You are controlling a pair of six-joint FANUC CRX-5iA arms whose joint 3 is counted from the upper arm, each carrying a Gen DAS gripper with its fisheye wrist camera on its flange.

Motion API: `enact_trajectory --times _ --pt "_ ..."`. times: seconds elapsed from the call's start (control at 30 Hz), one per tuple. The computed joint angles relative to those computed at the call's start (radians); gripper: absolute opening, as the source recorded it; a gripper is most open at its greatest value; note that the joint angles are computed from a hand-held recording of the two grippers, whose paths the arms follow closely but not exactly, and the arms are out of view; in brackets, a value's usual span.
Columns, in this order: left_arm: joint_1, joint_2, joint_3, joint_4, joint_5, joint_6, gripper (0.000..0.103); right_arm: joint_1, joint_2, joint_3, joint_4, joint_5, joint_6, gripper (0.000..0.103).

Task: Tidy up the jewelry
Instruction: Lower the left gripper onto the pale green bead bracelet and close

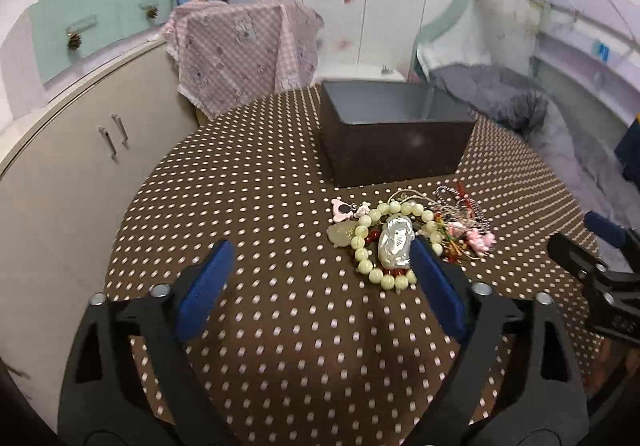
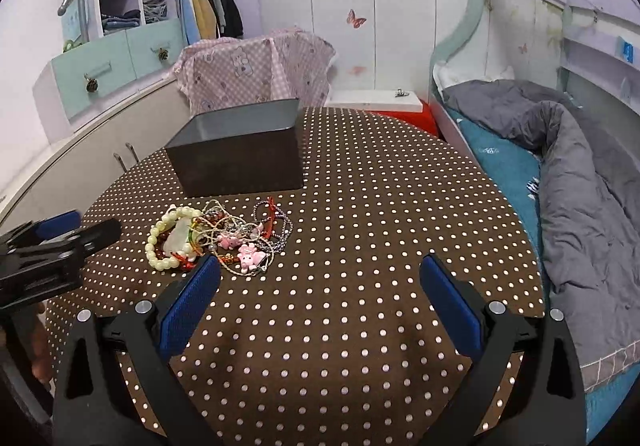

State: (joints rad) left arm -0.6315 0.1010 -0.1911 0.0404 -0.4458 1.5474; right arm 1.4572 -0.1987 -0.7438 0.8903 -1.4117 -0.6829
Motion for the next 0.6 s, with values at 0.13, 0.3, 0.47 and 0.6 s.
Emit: enact_trajectory --times 0.13,0.3,0.47,0.6 --pt "0.002 0.067 0.067 0.039 -0.081 -0.046 0.047 -0.031 -0.019 -0.009 0.006 0.038 0.028 0.096" --pt "0.017 0.109 0.075 0.147 -0.117 -0.164 0.019 -0.075 -0.027 -0.005 0.004 0.089 0.081 0.095" --pt "0.033 0.075 0.0 0.27 -0.033 -0.273 0.009 -0.118 -0.021 0.009 -0.008 0.151 0.149 0.079" --pt "0.051 0.018 -0.111 0.503 0.056 -0.461 0.009 -0.157 -0.011 0.03 -0.044 0.214 0.244 0.062"
